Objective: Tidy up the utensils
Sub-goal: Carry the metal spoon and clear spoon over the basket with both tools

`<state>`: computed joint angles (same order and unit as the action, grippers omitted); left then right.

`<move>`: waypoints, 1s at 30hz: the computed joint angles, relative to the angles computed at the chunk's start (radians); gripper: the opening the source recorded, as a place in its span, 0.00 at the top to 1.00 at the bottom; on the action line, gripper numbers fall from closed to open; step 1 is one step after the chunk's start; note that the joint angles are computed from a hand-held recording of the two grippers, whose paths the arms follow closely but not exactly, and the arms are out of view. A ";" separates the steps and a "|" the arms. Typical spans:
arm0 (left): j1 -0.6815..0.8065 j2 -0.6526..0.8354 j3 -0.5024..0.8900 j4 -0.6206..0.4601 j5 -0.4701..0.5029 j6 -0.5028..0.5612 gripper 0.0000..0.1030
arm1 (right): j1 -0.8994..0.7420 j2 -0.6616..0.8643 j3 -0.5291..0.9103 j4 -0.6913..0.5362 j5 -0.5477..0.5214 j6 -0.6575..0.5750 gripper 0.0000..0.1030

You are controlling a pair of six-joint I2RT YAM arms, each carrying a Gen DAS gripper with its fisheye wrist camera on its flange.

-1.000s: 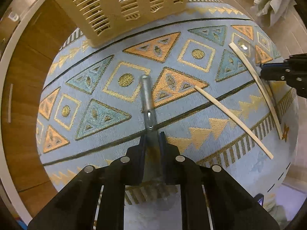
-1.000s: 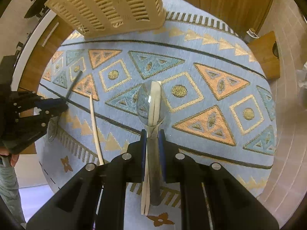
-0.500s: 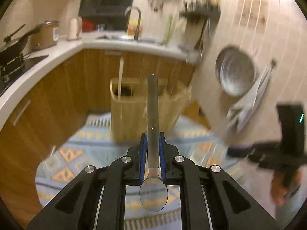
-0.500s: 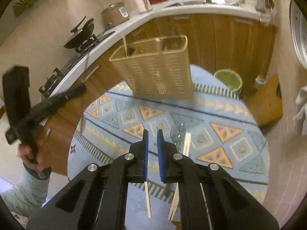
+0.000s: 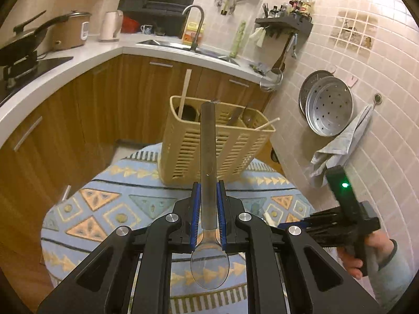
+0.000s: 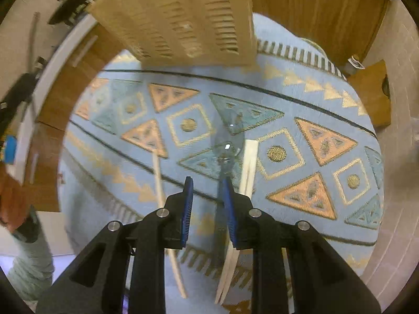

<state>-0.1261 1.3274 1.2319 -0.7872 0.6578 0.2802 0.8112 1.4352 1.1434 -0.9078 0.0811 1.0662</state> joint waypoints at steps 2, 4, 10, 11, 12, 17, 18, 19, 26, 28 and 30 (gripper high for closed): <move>0.013 -0.001 -0.007 -0.003 0.013 0.014 0.90 | -0.005 0.021 0.004 -0.004 0.007 -0.006 0.80; 0.016 -0.003 -0.013 0.001 0.014 0.020 0.90 | -0.012 0.041 0.012 -0.006 0.001 -0.019 0.80; 0.017 -0.006 -0.034 0.000 0.022 0.025 0.90 | -0.015 0.140 0.079 -0.050 -0.003 -0.034 0.79; 0.016 -0.009 -0.041 0.002 0.023 0.026 0.90 | -0.010 0.157 0.094 -0.062 0.008 -0.036 0.80; 0.015 -0.011 -0.045 0.002 0.025 0.028 0.90 | -0.004 0.177 0.116 -0.078 0.017 -0.037 0.80; 0.004 -0.028 -0.066 0.018 0.024 0.027 0.90 | 0.041 0.290 0.230 -0.176 0.089 -0.030 0.90; 0.002 -0.030 -0.065 0.020 0.021 0.025 0.90 | 0.041 0.286 0.226 -0.170 0.085 -0.027 0.90; -0.001 -0.037 -0.065 0.026 0.017 0.021 0.90 | 0.042 0.264 0.202 -0.141 0.074 -0.019 0.90; 0.021 -0.075 -0.039 0.084 0.084 -0.037 0.90 | 0.171 0.044 0.161 -0.003 0.235 0.029 0.90; 0.029 -0.078 -0.016 0.139 0.125 -0.103 0.90 | 0.212 0.020 0.209 -0.011 0.331 0.028 0.90; 0.020 -0.074 0.007 0.202 0.142 -0.171 0.90 | 0.251 -0.025 0.238 0.010 0.428 0.020 0.90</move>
